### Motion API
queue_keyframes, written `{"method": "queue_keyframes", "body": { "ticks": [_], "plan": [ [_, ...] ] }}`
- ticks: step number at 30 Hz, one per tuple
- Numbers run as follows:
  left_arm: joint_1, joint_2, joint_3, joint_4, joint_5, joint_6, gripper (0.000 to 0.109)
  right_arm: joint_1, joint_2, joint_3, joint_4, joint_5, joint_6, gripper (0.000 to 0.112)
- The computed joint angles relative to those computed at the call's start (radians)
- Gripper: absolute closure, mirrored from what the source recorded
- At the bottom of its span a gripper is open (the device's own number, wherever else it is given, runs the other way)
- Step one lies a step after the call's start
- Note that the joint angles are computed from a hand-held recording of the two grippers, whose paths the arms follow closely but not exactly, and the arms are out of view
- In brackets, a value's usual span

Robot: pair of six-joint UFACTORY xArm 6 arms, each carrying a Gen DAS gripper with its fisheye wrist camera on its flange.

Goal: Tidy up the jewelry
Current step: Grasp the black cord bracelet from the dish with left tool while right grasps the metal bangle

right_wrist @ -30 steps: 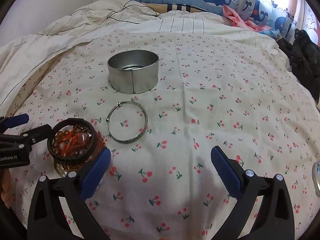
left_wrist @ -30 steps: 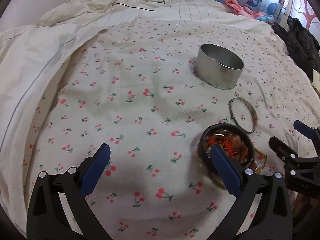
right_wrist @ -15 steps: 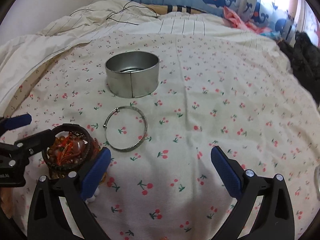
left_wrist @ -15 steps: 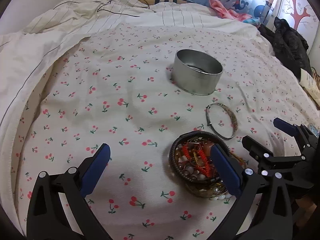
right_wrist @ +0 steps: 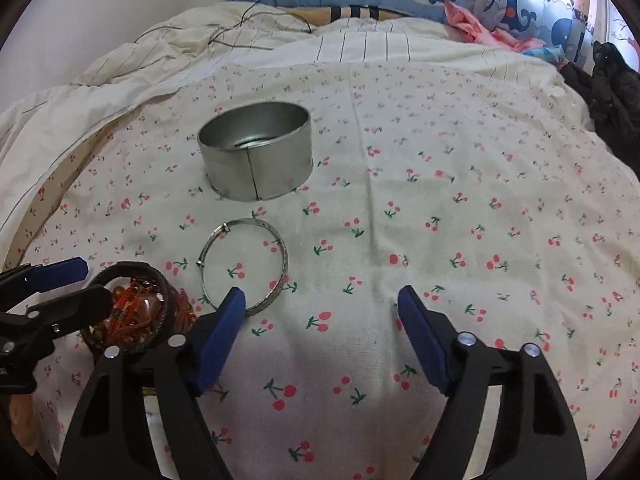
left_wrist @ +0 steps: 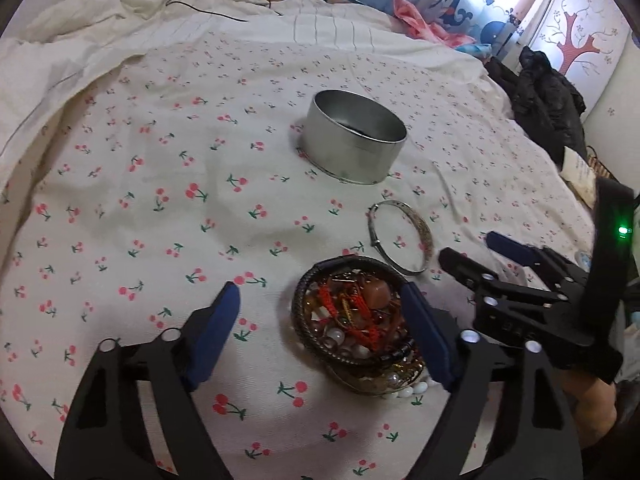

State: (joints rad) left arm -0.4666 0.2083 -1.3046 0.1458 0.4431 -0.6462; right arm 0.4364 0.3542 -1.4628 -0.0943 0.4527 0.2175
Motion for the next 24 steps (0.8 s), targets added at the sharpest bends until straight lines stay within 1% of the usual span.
{"method": "queue_keyframes", "body": {
  "ticks": [1, 3, 8, 10, 11, 12, 13, 17, 20, 21, 22, 24],
  "plan": [
    [0.000, 0.001, 0.001, -0.007, 0.000, 0.010, 0.037, 0.001, 0.006, -0.008, 0.020, 0.005, -0.017, 0.042],
    [0.003, -0.001, 0.008, -0.004, -0.009, 0.004, 0.038, 0.004, 0.011, -0.014, 0.016, -0.008, -0.028, 0.042],
    [0.014, 0.008, 0.008, -0.050, -0.020, 0.026, 0.048, 0.006, 0.042, -0.059, 0.051, 0.004, -0.056, 0.042],
    [0.017, 0.019, -0.003, -0.063, -0.008, 0.037, 0.062, 0.008, 0.062, -0.088, 0.074, 0.016, -0.072, 0.044],
    [0.017, 0.025, -0.010, -0.078, -0.001, 0.054, 0.066, 0.010, 0.069, -0.099, 0.081, 0.024, -0.081, 0.045],
    [0.017, 0.032, -0.017, -0.095, 0.005, 0.078, 0.074, 0.012, 0.080, -0.115, 0.081, 0.033, -0.086, 0.046],
    [0.018, 0.036, -0.022, -0.086, 0.012, 0.073, 0.082, 0.014, 0.090, -0.131, 0.083, 0.042, -0.091, 0.046],
    [0.020, 0.050, -0.048, -0.094, 0.036, 0.104, 0.096, 0.019, 0.137, -0.201, 0.089, 0.090, -0.093, 0.050],
    [0.021, 0.057, -0.061, -0.118, 0.048, 0.139, 0.097, 0.020, 0.165, -0.240, 0.088, 0.117, -0.098, 0.055],
    [0.022, 0.059, -0.065, -0.127, 0.052, 0.152, 0.097, 0.021, 0.177, -0.257, 0.076, 0.129, -0.095, 0.059],
    [0.023, 0.060, -0.069, -0.140, 0.052, 0.169, 0.098, 0.023, 0.187, -0.273, 0.064, 0.141, -0.096, 0.061],
    [0.027, 0.060, -0.071, -0.182, 0.045, 0.209, 0.099, 0.026, 0.200, -0.291, 0.054, 0.153, -0.113, 0.076]
  ]
}}
